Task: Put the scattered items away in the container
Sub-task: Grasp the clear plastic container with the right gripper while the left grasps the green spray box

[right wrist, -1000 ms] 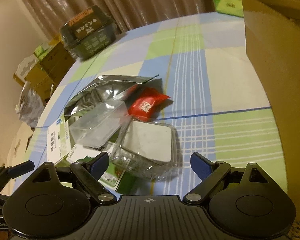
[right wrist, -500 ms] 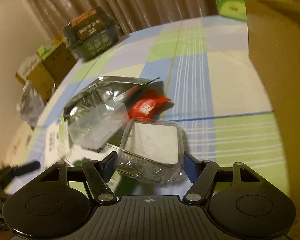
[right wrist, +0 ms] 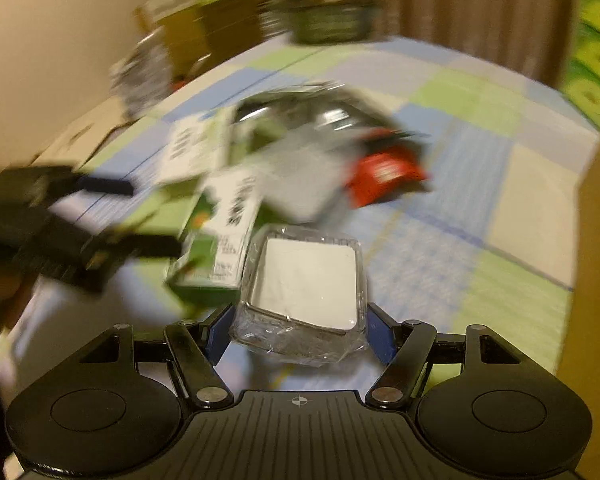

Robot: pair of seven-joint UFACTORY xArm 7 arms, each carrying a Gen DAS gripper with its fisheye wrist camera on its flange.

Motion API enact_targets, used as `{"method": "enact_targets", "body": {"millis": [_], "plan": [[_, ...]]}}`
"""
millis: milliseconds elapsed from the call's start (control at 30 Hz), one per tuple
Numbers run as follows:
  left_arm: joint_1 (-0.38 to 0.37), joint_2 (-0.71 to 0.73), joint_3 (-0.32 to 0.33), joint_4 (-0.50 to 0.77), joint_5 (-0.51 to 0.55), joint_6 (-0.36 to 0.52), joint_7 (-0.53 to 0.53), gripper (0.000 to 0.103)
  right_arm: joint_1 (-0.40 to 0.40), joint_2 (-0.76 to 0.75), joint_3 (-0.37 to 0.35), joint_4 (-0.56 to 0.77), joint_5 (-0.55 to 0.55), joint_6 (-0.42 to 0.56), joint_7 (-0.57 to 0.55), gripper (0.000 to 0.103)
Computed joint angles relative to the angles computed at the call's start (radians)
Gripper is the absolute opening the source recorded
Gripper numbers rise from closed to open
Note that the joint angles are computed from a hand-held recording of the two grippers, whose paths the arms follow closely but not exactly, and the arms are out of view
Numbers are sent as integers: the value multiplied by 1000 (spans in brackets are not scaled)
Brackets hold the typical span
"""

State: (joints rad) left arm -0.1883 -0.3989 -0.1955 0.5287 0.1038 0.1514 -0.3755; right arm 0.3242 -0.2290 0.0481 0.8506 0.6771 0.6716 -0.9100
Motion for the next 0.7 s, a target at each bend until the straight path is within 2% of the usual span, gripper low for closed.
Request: {"method": "enact_targets", "body": {"millis": [33, 100, 300, 367, 400, 433, 533, 633, 667, 700], "plan": [[-11, -7, 9, -5, -14, 4, -3, 102, 6, -15, -4, -11, 6, 25, -26, 66], [-34, -16, 22, -12, -36, 11, -1, 102, 11, -56, 7, -59, 1, -7, -31, 66], [-19, 22, -30, 23, -3, 37, -26, 101, 0, -126, 36, -170, -100, -194, 180, 66], [3, 48, -61, 50, 45, 47, -38, 92, 12, -141, 29, -196, -131, -230, 211, 66], [13, 57, -77, 64, 72, 68, -45, 82, 20, -148, 25, -207, -148, -249, 219, 66], [14, 70, -81, 77, 91, 84, -46, 66, 31, -151, 17, -214, -161, -262, 225, 66], [-6, 69, -69, 80, 117, 102, -45, 52, 67, -187, -16, -248, -170, -271, 232, 66], [-80, 29, -21, 54, 71, 132, 18, 51, 87, -216, -41, -272, -176, -269, 242, 66], [-106, 9, -7, 41, 43, 143, 39, 51, 92, -229, -46, -284, -180, -270, 244, 69], [-131, -17, 2, 25, 17, 159, 56, 51, 98, -236, -51, -291, -181, -271, 248, 77]]}}
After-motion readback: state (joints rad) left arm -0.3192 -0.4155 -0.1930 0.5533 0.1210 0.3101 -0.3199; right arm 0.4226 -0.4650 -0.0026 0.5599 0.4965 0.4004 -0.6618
